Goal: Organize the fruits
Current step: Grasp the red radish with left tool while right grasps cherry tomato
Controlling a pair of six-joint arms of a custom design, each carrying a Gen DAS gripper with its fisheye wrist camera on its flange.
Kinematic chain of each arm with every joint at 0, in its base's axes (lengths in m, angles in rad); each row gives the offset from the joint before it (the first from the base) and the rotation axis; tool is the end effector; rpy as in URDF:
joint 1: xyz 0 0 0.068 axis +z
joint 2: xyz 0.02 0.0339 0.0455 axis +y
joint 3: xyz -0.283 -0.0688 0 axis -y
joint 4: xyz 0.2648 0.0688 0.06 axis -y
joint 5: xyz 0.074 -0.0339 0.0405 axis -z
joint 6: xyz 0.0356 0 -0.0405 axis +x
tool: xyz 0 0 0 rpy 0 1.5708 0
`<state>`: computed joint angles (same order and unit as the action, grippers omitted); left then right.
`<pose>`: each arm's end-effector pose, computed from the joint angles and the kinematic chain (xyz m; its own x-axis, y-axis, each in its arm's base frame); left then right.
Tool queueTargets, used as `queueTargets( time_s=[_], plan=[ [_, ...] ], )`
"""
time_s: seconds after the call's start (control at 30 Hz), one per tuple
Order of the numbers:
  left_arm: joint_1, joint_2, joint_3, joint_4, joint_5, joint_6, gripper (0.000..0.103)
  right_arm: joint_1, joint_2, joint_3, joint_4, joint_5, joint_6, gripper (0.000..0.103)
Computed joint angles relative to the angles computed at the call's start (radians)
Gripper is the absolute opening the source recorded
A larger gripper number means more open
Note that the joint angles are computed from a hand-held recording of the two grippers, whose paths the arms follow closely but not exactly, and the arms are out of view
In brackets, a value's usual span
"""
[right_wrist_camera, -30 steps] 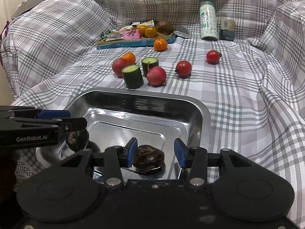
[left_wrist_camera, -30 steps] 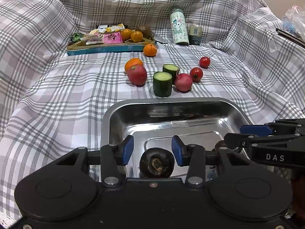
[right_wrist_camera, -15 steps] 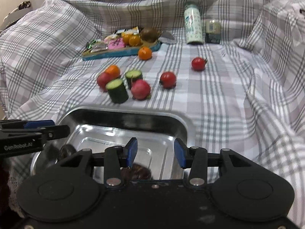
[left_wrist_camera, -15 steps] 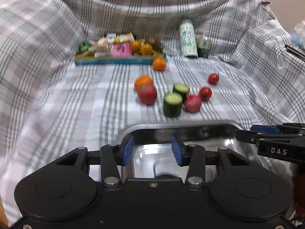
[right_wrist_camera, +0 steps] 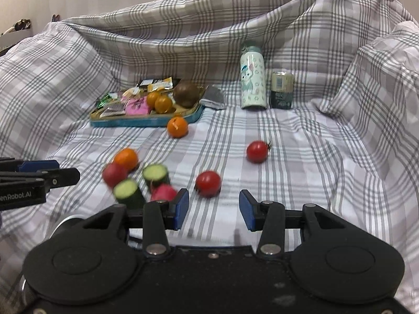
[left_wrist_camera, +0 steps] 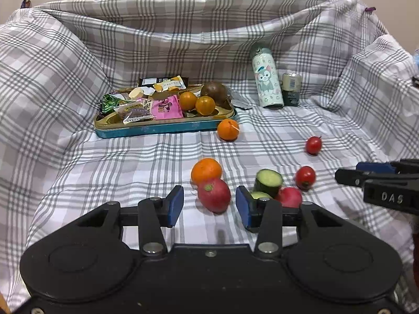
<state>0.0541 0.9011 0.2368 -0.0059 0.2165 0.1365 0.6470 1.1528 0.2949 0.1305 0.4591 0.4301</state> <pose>0.1752 0.0018 0.1518 -0.5988 0.1007 -0.7946 0.1986 0.9797 -0.0255 0.1713 0.1097 0.1406 -0.5974 0.0171 -0.8017 -0.0299 0.9986 0.0436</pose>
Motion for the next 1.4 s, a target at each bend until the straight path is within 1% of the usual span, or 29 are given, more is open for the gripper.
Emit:
queueTargets(
  time_s=[0.13, 0.27, 0.37, 0.43, 0.57, 0.73, 0.87, 1.1, 1.4],
  plan=[
    [-0.010, 0.143, 0.020, 0.111, -0.016, 0.000, 0.052, -0.062, 0.104, 0.033, 0.099, -0.031, -0.051, 0.046],
    [0.002, 0.243, 0.028, 0.188, 0.009, -0.006, 0.052, -0.108, 0.202, 0.063, 0.187, -0.064, -0.075, 0.046],
    [0.019, 0.297, 0.022, 0.235, 0.028, -0.014, 0.052, -0.126, 0.269, 0.065, 0.277, -0.069, -0.081, 0.046],
    [0.027, 0.319, 0.021, 0.256, 0.037, -0.015, 0.053, -0.124, 0.299, 0.055, 0.325, -0.057, -0.078, 0.046],
    [0.040, 0.338, 0.019, 0.291, 0.062, -0.023, 0.054, -0.127, 0.327, 0.050, 0.356, -0.060, -0.090, 0.046],
    [0.047, 0.372, 0.027, 0.314, 0.087, -0.034, 0.055, -0.147, 0.374, 0.078, 0.343, -0.092, -0.084, 0.046],
    [0.037, 0.375, 0.022, 0.326, 0.085, -0.028, 0.055, -0.153, 0.397, 0.091, 0.338, -0.110, -0.072, 0.046],
    [0.018, 0.402, 0.034, 0.321, 0.096, -0.014, 0.056, -0.158, 0.419, 0.106, 0.324, -0.142, -0.069, 0.046],
    [0.018, 0.432, 0.054, 0.320, 0.109, -0.036, 0.057, -0.168, 0.450, 0.138, 0.293, -0.175, -0.041, 0.046]
  ],
)
